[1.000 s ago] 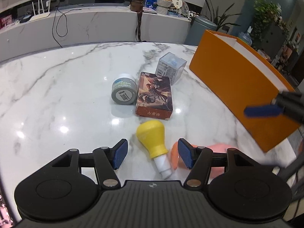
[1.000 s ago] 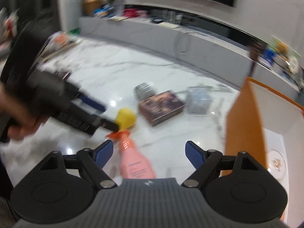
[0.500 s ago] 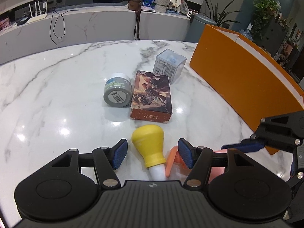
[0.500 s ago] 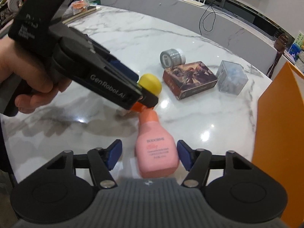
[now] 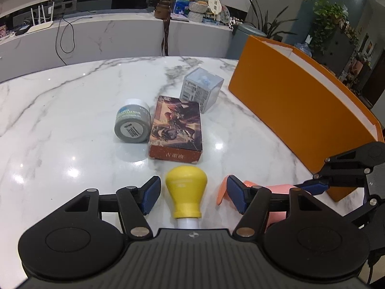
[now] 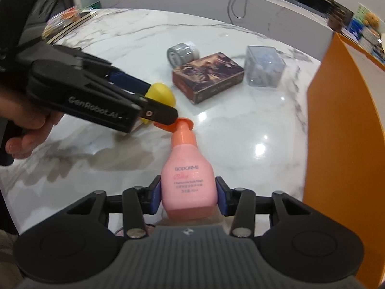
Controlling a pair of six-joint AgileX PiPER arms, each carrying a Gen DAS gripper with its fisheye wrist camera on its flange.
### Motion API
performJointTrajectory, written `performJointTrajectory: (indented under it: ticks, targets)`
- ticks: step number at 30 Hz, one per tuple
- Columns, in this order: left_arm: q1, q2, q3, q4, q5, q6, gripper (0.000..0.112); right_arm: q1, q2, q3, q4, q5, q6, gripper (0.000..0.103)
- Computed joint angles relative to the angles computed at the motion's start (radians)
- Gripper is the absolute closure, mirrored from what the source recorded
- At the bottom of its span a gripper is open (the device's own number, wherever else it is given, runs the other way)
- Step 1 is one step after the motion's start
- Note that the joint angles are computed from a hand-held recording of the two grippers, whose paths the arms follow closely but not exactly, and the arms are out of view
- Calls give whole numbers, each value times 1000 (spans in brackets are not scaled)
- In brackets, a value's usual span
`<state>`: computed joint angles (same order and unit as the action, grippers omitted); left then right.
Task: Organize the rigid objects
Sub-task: 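Grasp the yellow bulb-shaped bottle with the left tool while the right tool grasps the pink pump bottle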
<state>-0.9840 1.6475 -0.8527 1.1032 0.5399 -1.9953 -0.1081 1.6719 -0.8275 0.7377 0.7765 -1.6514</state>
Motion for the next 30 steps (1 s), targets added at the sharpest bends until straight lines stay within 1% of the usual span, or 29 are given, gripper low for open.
performJointTrajectory:
  ticks: [3, 6, 9, 11, 13, 16, 19, 24, 27, 30]
  targets:
    - [-5, -12, 15, 40, 14, -64, 39, 3, -2, 3, -1, -9, 16, 58]
    - [1, -17, 17, 40, 12, -74, 39, 7, -1, -1, -5, -16, 52, 58]
    - [3, -5, 8, 10, 2, -29, 39, 11, -1, -4, -10, -38, 96, 58]
    - [0, 8, -2, -6, -2, 3, 40, 15, -3, -1, -3, -72, 123, 58]
    - [-10, 27, -21, -24, 16, 43, 40, 16, -3, 5, 15, -103, 132, 58]
    - [-24, 56, -46, -43, 49, 88, 44, 26, -2, 17, 38, -134, 128, 58]
    - [-31, 72, -56, -43, 67, 101, 45, 46, -6, 45, 54, -183, 86, 59]
    - [-44, 89, -60, -8, 94, 82, 46, 43, 6, 37, 74, -178, 75, 59]
    - [-60, 100, -61, 15, 120, 74, 50, 43, 6, 40, 80, -180, 69, 59]
    - [-71, 105, -58, 31, 136, 73, 60, 42, 9, 37, 81, -178, 67, 59]
